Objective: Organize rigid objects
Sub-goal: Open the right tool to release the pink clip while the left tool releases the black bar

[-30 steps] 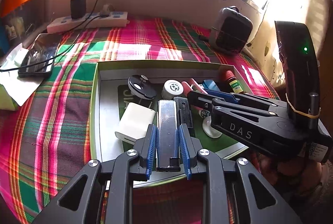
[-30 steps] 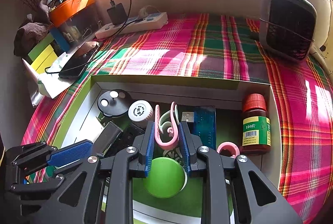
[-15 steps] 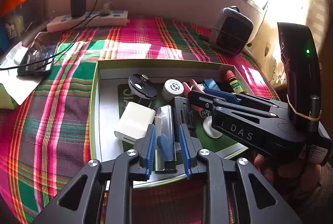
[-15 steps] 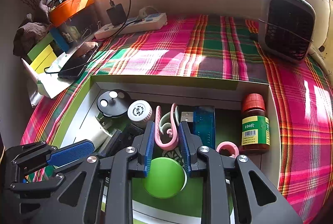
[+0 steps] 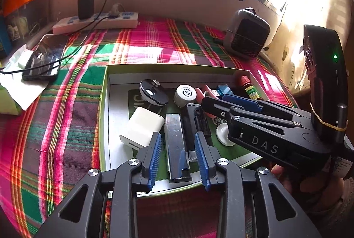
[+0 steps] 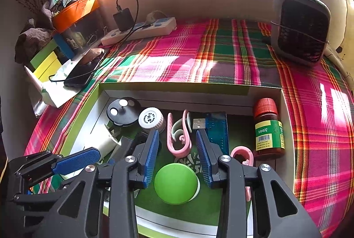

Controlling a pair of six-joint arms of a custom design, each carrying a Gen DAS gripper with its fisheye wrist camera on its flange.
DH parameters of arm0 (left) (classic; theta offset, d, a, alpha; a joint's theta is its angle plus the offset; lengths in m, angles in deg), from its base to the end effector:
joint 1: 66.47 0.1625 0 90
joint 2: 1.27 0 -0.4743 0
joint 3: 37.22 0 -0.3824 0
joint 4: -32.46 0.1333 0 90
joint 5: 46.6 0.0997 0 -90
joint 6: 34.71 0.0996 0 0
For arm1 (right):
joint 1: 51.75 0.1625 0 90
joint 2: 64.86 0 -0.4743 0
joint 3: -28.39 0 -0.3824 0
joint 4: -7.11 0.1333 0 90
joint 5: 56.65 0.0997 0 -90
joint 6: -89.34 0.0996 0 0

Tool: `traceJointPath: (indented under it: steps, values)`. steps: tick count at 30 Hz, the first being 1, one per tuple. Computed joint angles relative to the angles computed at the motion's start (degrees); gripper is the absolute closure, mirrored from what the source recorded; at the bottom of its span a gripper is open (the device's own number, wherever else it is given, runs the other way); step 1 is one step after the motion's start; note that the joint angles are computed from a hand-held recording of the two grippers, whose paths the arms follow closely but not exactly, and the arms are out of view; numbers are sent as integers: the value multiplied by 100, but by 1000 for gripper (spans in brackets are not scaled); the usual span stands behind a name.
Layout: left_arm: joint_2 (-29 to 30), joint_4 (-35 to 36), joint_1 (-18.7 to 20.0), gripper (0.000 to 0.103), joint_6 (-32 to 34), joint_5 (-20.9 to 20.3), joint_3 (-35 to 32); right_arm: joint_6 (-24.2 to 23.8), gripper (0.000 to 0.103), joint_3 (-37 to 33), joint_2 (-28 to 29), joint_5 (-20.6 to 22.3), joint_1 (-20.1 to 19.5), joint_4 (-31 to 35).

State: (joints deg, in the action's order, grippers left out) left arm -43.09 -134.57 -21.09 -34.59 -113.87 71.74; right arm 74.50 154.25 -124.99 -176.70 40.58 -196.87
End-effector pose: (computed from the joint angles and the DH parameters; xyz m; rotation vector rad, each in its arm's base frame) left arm -0.3104 -0.5591 0.0530 1.0230 2.6140 -0.4384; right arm 0.1047 -0.5203 0.2422 0.0719 -2.3815 0.9839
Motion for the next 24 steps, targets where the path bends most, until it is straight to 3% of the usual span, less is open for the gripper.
traceJointPath:
  steps: [13, 24]
  values:
    - [-189, -291, -188, 72, 6, 316, 293, 58, 58, 259, -8, -259, 276, -550]
    - [-435, -569, -441, 72, 13, 736, 733, 110, 58, 650, 49, -939, 647, -1288]
